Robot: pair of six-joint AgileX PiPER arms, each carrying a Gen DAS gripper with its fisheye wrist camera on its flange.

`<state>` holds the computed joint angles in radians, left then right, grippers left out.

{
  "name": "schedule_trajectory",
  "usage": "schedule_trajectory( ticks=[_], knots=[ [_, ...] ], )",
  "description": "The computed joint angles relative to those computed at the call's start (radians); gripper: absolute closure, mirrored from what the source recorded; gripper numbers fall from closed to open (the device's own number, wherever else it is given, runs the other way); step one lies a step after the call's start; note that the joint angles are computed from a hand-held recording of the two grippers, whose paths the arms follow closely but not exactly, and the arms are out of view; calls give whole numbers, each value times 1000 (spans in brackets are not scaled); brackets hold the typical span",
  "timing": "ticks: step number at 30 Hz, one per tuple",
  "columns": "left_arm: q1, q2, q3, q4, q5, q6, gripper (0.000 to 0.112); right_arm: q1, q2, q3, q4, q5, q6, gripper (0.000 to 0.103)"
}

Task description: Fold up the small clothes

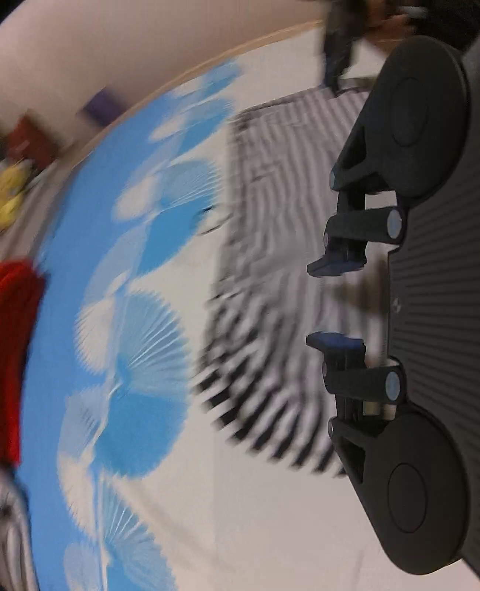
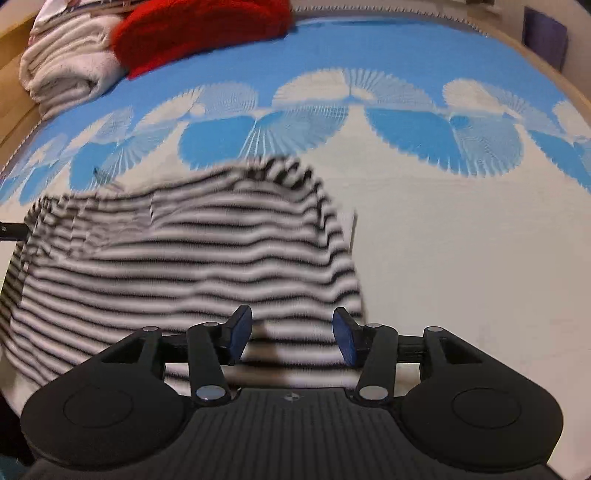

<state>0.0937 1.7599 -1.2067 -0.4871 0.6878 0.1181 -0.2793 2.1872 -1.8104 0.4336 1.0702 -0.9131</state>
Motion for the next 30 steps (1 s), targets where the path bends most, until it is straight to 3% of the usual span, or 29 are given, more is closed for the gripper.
schedule_trajectory(
  ticks=[3,4,6,8,11,17,22,24,27,30],
  knots=[
    [-91,50,0,223,54,-52,64,34,-7,69,-147,-60,33,48],
    [-128,55,5,323,53,-122,62,33,-17,89,-148,-80,31,43],
    [-171,12,27,421,31,-217,62,21,-43,108,-111,-98,25,44],
    [-198,-73,68,509,0,-312,62,-7,-113,186,-29,-173,0,48],
    [-231,-216,128,651,-23,-477,52,-63,-235,319,175,-239,-119,48],
    [-420,-434,200,938,102,-942,29,-124,-459,590,469,-269,-351,48],
    [-653,-585,381,1130,165,-1420,28,-131,-605,800,535,-323,-406,48],
    [-705,-569,376,1107,247,-1455,29,-116,-635,853,539,-361,-404,48],
    [-759,-598,392,1231,316,-1544,28,-81,-644,888,519,-387,-401,48],
    [-711,-615,413,1215,307,-1529,28,-30,-654,917,472,-464,-386,48]
  ],
)
